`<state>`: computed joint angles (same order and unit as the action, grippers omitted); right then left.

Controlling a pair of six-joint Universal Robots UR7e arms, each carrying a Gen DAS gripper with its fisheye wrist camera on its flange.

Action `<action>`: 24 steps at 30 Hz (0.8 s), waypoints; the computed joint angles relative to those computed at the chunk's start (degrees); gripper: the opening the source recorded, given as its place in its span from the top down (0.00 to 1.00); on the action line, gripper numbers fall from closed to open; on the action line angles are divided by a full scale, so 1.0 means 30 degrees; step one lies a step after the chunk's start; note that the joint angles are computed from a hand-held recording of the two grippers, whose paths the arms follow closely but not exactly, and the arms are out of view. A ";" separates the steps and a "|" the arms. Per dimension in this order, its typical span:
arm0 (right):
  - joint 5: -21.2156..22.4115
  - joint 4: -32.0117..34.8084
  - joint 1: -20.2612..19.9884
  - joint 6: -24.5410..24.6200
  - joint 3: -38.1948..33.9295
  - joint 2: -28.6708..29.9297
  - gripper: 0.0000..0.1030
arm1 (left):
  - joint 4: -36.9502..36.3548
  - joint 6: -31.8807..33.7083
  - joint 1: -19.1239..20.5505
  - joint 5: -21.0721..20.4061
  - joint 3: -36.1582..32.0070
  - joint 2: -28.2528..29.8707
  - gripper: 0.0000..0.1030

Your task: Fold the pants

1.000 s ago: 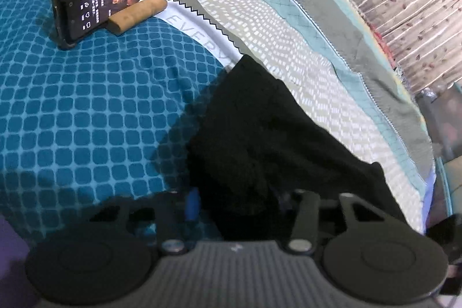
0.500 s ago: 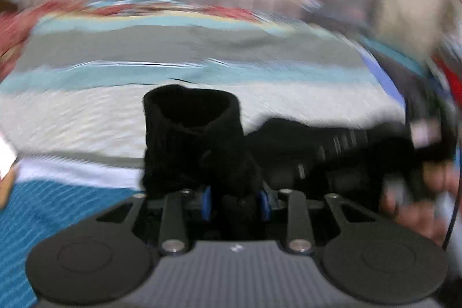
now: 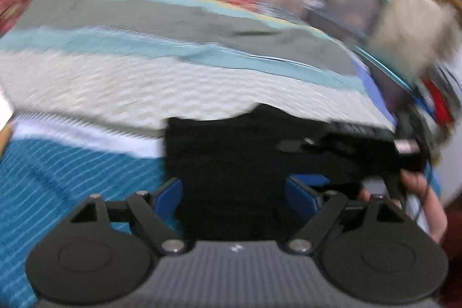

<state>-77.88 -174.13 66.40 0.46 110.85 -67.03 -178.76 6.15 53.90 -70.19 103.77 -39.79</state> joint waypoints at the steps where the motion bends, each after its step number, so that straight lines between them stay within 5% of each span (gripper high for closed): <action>1: -0.0540 0.0399 0.0444 -0.0508 -0.0467 0.0420 0.31 | 0.0228 -0.0809 0.0210 0.0282 -0.0145 -0.0098 0.25; 4: -0.3506 -0.0273 0.1966 -0.3316 -0.0893 0.1348 0.38 | 0.0742 -0.2435 0.0559 0.0990 -0.0554 -0.0156 0.30; 5: -0.3864 -0.0517 0.2214 -0.4242 -0.0883 0.1513 0.66 | 0.0784 -0.2573 0.0611 0.1070 -0.0712 -0.0079 0.31; 8: -0.3188 -0.1137 0.2161 -0.4661 -0.0436 0.1239 0.81 | 0.0806 -0.2215 0.0522 0.1332 -0.1147 0.0332 0.33; 14: -0.3770 -0.5549 0.2162 -0.5642 0.0776 0.0565 0.84 | 0.1212 -0.1358 0.0047 0.1065 -0.2048 0.1306 0.36; 18: -0.6410 -0.7352 0.2262 -0.5861 0.0030 0.1730 0.81 | 0.1779 -0.0733 -0.0300 0.1236 -0.2788 0.2112 0.36; 20: -0.8476 -0.6663 0.2340 -0.5902 -0.0493 0.2259 0.63 | 0.3167 -0.0755 -0.0493 0.1891 -0.3547 0.2788 0.36; 24: -0.7911 -0.8404 0.1965 -0.5806 0.0304 0.1860 0.56 | 0.5361 -0.0625 -0.0780 0.3645 -0.4461 0.3875 0.36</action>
<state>-101.61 -199.35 72.29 -16.95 111.77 -61.45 -162.67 4.27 51.56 -59.25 90.39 -28.16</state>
